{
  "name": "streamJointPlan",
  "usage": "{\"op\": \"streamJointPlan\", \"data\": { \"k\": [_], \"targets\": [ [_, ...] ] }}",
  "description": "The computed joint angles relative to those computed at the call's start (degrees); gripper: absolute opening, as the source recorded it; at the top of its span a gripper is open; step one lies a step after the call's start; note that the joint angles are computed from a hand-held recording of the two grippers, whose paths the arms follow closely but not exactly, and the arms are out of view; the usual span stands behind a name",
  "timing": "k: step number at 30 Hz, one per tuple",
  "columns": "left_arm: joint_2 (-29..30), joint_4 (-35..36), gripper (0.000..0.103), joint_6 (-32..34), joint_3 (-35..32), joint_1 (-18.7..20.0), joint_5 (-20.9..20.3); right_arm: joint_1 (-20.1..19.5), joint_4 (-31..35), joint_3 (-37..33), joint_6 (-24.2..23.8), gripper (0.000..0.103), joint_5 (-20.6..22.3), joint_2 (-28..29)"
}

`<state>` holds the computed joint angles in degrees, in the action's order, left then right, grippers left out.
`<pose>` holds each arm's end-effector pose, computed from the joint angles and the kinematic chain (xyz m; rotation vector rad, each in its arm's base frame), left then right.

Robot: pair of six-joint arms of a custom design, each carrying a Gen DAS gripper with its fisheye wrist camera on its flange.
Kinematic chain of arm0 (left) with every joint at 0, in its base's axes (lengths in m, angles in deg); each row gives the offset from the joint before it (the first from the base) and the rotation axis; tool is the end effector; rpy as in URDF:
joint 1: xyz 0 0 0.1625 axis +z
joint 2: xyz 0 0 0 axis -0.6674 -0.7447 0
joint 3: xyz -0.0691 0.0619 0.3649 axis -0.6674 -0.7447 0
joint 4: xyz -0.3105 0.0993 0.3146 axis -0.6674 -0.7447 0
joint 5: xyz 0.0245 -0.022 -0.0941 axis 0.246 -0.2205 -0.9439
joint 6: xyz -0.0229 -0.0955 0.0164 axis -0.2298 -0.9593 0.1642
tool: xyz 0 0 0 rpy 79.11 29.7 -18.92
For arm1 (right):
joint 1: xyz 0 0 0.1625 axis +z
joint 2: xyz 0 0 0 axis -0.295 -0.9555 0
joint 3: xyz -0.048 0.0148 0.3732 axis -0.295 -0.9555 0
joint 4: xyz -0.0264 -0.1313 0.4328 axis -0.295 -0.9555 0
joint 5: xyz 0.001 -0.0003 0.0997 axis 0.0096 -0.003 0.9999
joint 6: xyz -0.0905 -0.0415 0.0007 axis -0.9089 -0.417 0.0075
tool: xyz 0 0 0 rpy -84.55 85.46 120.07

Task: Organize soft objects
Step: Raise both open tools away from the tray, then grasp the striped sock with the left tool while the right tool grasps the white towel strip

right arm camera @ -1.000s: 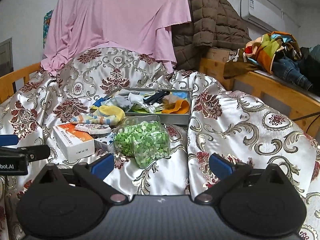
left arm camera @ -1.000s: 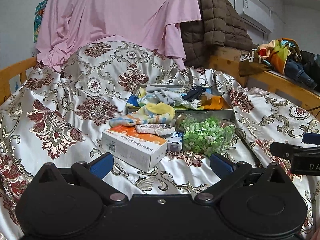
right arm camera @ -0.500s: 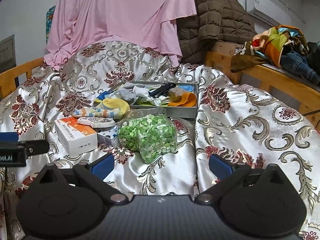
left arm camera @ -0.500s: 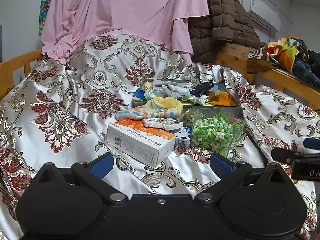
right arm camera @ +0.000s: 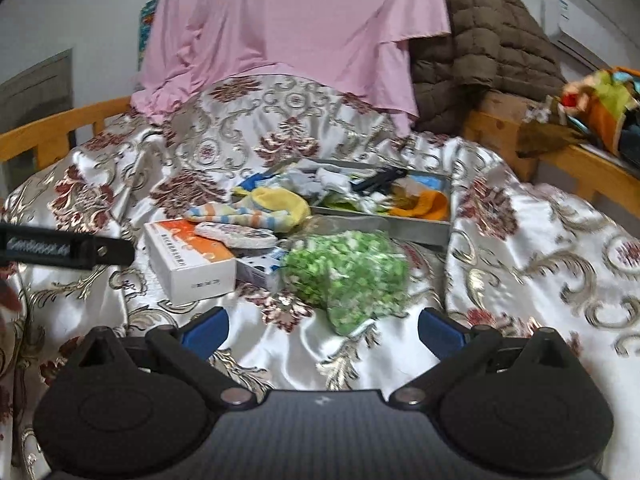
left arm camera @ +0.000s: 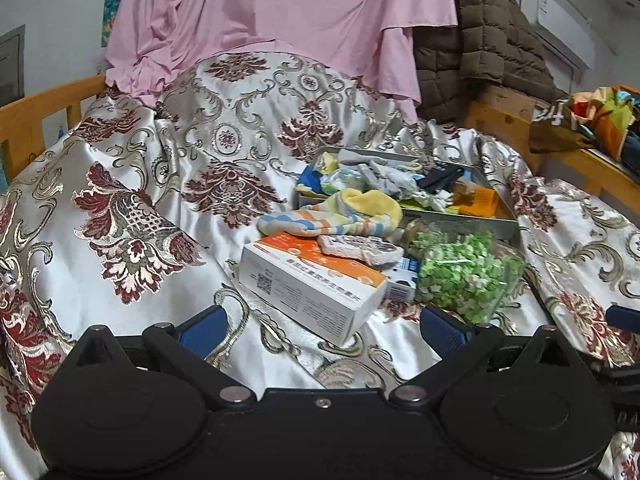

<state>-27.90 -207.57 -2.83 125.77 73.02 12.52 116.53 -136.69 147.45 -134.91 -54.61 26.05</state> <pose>-0.1232 -0.3413 0.1618 0.1582 2.0869 -1.2566 0.1762 -0.3851 0.0703 1.0600 -2.1778 1.0613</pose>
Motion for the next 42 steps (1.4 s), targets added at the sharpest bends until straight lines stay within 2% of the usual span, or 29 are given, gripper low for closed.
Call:
{"op": "streamJointPlan", "data": {
  "k": [4, 10, 16, 22, 28, 34, 37, 42],
  "targets": [
    [4.35, -8.12, 0.102, 6.25, -2.03, 2.66, 0.51, 0.37, 0.45, -2.01, -4.10, 0.103, 2.00, 1.77],
    [12.64, -20.95, 0.102, 19.11, -7.39, 7.37, 0.39, 0.37, 3.54, -6.61, -6.25, 0.103, 4.90, 3.09],
    [17.96, -28.70, 0.102, 29.94, -12.31, 10.53, 0.42, 0.83, 7.17, -12.57, -6.08, 0.103, 7.25, 4.84],
    [19.44, -30.14, 0.102, 33.08, -14.79, 11.84, 1.30, 0.44, 9.58, -16.76, -4.93, 0.103, 9.72, 7.10],
    [22.79, -35.90, 0.102, 38.36, -17.61, 13.85, 1.19, -0.16, 11.62, -19.59, -5.62, 0.103, 10.99, 9.52],
    [26.81, -38.27, 0.102, 48.21, -22.81, 17.64, -1.98, -0.28, 13.61, -23.71, -7.28, 0.103, 12.14, 12.23],
    [30.41, -44.61, 0.102, 56.88, -25.77, 19.22, -2.84, -0.15, 15.73, -24.94, -6.30, 0.103, 11.74, 12.24],
    [32.23, -43.15, 0.102, 65.66, -31.03, 22.84, -9.76, -1.72, 18.95, -24.85, -6.88, 0.103, 13.51, 10.93]
  ]
}}
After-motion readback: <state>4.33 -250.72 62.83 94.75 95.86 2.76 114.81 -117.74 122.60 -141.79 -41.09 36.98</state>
